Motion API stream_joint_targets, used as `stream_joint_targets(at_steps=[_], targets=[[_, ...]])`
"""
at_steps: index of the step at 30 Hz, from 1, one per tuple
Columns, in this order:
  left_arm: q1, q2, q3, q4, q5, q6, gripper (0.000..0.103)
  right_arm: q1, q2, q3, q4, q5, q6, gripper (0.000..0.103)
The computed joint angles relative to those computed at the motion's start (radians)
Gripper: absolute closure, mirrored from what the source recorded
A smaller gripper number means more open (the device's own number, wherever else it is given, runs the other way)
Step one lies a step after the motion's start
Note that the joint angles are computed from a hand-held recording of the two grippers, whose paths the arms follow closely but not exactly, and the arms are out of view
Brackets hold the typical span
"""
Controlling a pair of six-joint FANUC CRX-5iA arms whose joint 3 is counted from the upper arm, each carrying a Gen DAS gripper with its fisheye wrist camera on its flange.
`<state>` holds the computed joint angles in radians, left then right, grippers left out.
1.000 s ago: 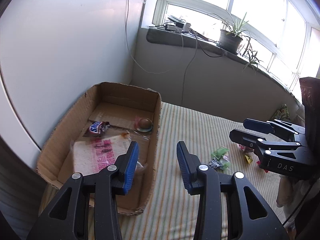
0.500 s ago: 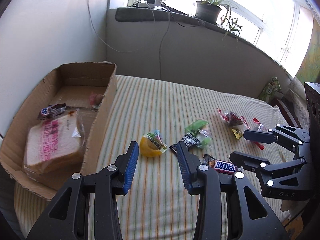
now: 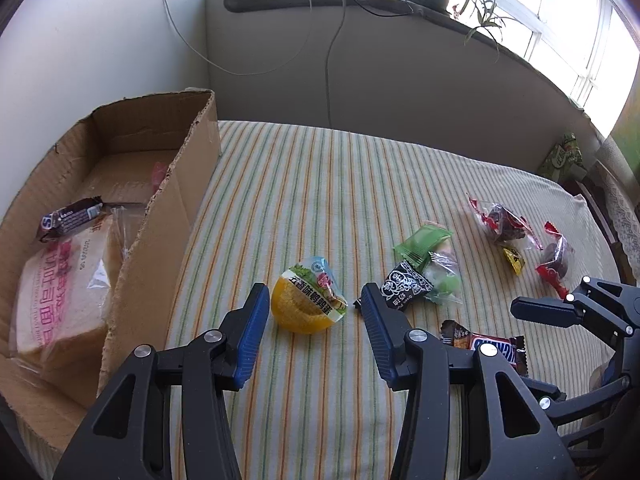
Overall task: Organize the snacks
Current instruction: 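Grasp the yellow jelly cup with the left tool while the right tool grasps a Snickers bar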
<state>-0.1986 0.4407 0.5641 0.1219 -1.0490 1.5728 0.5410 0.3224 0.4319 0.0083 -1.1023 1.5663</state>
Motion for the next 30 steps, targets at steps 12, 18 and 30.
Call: stream_joint_targets(at_steps=[12, 18, 30], targets=[[-0.006, 0.04, 0.032, -0.003, -0.013, 0.007, 0.062, 0.003, 0.031, 0.027, -0.004, -0.027, 0.028, 0.044], [-0.007, 0.036, 0.023, -0.002, -0.001, -0.001, 0.064, 0.006, 0.047, 0.043, -0.012, -0.04, 0.031, 0.054], [0.001, -0.017, -0.038, 0.021, 0.036, -0.02, 0.07, 0.017, 0.019, 0.0, 0.008, -0.012, 0.002, 0.073]])
